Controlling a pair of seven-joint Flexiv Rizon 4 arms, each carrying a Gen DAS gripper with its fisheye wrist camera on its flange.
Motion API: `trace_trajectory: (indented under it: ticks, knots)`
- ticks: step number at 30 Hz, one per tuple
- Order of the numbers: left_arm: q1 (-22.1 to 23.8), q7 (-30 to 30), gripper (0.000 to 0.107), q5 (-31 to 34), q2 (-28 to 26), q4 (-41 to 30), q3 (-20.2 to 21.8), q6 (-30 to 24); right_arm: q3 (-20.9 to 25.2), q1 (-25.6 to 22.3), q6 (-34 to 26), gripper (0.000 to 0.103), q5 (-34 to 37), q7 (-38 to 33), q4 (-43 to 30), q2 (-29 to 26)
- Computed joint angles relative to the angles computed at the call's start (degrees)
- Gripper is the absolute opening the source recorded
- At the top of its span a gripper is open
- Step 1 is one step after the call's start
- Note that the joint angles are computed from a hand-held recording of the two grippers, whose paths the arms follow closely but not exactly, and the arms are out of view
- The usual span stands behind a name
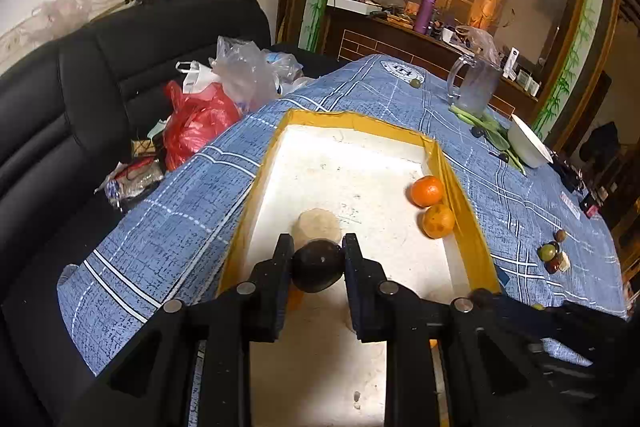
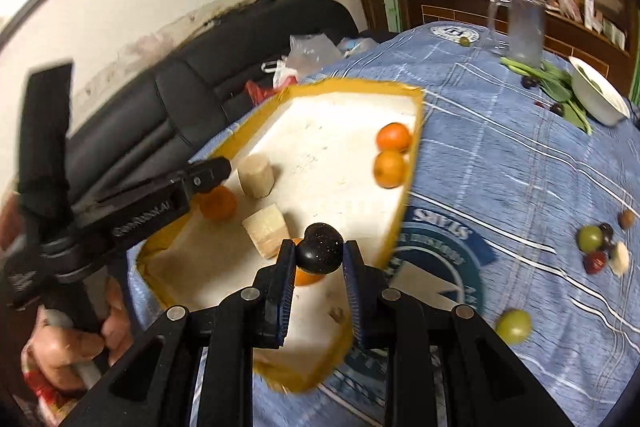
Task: Organize fruits
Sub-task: 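Carry both dark plums over the white tray and open both tools, then grasp a green grape with the left tool while the right tool grasps the tan textured ball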
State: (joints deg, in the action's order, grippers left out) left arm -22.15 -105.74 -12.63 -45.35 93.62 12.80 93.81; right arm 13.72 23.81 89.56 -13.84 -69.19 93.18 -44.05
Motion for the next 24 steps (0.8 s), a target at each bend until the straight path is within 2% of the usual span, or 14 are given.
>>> trace_trajectory:
  ticks: [2,5,6,8,13,17,21,22,24]
  knots:
    - [0.8,0.2,0.028,0.0,0.1,0.3,-0.9,0.2,-4.3,3.6,0.0,0.027,-0.6,1.8,-0.8,-0.6]
    - [0.2,-0.5,0.054,-0.4,0.1,0.7,0.0,0.7,-4.4,3.8,-1.4,0.031,-1.1,2.6,-2.5,-1.7]
    - [-0.5,-1.1,0.059,-0.6,0.1,1.0,0.9,1.2,-3.8,3.3,-1.3,0.034,-0.9,2.7,-2.5,-1.8]
    - [-1.1,-1.6,0.062,-1.0,0.4,1.4,1.5,1.9,-3.6,2.9,-0.3,0.049,-0.6,2.8,-1.6,-1.4]
    - [-0.6,-1.0,0.063,-1.4,1.8,2.4,-0.1,2.8,-3.2,1.1,3.1,0.05,0.1,3.0,2.2,1.3]
    - [0.2,1.0,0.067,-0.9,3.1,3.2,-3.2,5.2,-10.3,3.5,7.9,0.05,1.2,5.1,9.1,5.7]
    - [-0.3,4.4,0.071,-0.6,3.0,1.5,-5.7,5.1,-20.6,7.7,11.0,0.057,4.5,8.1,16.1,9.5]
    - [-0.4,5.2,0.072,-0.6,2.7,0.7,-6.4,4.4,-22.3,7.9,11.0,0.057,5.4,8.9,17.2,10.1]
    - [0.1,7.3,0.072,-0.1,1.8,-1.5,-9.2,2.4,-22.7,6.0,11.0,0.057,6.8,10.3,18.6,10.8]
